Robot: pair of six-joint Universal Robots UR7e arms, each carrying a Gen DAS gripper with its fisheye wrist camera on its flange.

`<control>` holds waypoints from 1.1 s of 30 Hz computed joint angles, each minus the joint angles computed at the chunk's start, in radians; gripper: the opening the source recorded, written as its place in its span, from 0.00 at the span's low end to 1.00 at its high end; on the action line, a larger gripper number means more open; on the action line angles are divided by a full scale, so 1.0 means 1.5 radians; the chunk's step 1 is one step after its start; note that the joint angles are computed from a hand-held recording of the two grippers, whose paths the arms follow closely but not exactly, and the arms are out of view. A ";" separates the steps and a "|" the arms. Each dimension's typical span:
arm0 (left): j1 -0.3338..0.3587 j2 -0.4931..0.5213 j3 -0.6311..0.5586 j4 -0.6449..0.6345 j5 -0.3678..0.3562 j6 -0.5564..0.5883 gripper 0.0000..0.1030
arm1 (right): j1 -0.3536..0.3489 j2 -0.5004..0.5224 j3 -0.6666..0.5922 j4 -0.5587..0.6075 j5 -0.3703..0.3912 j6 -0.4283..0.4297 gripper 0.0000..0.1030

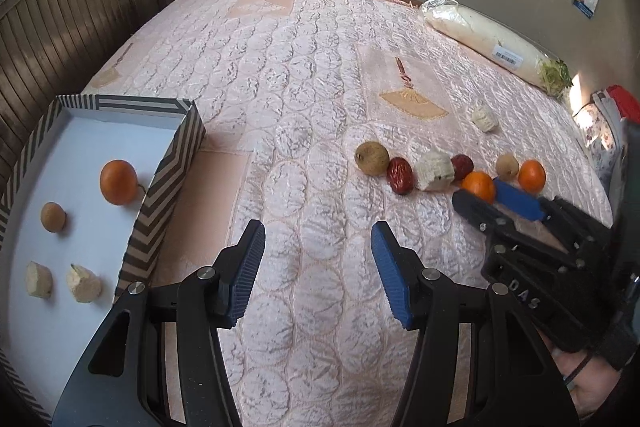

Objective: Organize fruits
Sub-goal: 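Grasp an orange with the right tool while the left grasps a brown pear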

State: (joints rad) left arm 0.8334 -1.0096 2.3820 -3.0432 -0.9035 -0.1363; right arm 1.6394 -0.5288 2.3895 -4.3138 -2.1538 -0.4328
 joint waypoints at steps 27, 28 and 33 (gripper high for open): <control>0.043 0.107 -0.167 0.108 -0.060 -0.084 0.54 | -0.043 -0.014 0.038 -0.024 0.067 0.001 0.29; 0.042 0.110 -0.166 0.106 -0.055 -0.082 0.54 | -0.043 -0.014 0.038 -0.023 0.068 0.002 0.29; 0.041 0.108 -0.155 0.086 -0.052 -0.067 0.29 | -0.042 -0.014 0.037 -0.022 0.066 0.002 0.29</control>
State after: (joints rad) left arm 0.8954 -0.8472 2.1497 -2.9135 -0.9816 -0.2368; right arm 1.5760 -0.5505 2.4457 -4.3470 -2.0543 -0.4299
